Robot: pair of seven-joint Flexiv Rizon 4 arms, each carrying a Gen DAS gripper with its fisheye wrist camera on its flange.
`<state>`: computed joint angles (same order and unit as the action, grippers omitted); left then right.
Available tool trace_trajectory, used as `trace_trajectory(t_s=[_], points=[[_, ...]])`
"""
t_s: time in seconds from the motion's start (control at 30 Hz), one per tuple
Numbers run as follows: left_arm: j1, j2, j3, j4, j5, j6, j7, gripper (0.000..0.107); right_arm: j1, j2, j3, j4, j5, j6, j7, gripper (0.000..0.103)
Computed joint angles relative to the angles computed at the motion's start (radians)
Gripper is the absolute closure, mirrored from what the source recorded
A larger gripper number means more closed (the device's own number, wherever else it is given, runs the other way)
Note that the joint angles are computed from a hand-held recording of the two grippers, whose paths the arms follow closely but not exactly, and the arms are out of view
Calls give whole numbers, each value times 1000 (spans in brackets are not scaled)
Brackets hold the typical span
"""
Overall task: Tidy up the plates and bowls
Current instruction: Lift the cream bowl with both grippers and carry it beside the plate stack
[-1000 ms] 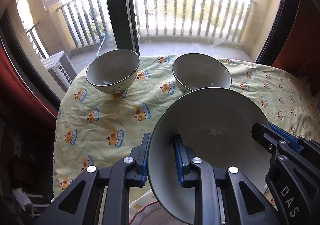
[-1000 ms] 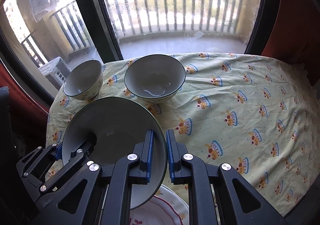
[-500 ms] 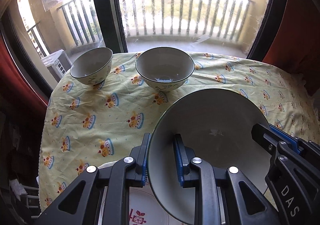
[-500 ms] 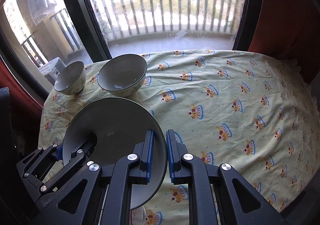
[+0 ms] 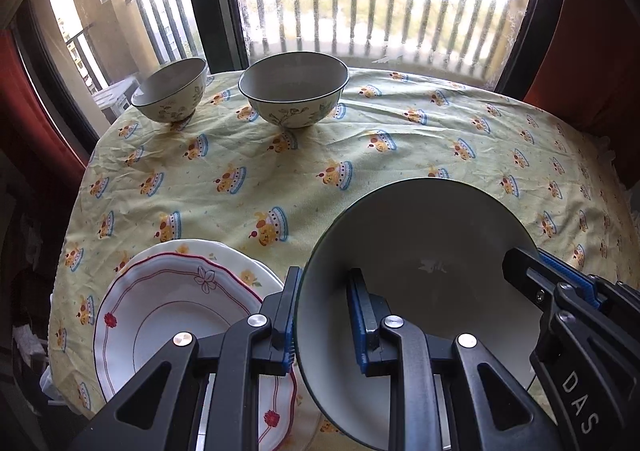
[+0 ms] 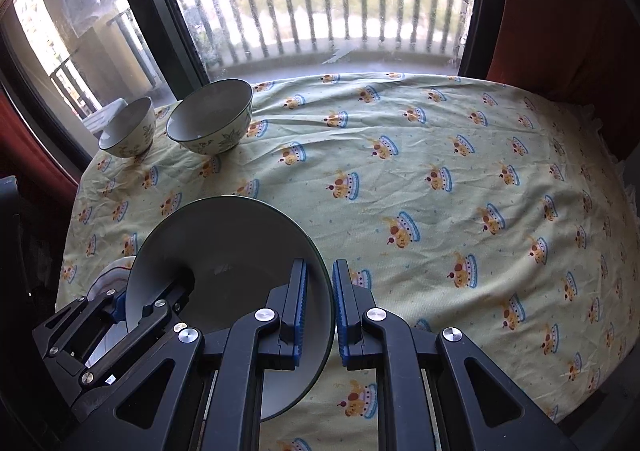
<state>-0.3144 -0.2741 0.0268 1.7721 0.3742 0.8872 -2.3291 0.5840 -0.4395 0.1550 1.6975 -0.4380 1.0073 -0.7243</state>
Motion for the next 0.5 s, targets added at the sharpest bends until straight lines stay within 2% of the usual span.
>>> trace_trajectory(t_s=[0.27,0.5], points=[[-26,-3,-11,34,-7,-11,-76,86,-24,26,23,67,34,8,-57,87],[-39,-11,-20,53,-28,-24,-95,86,-39,40,38,108,66,-5,-86,87]])
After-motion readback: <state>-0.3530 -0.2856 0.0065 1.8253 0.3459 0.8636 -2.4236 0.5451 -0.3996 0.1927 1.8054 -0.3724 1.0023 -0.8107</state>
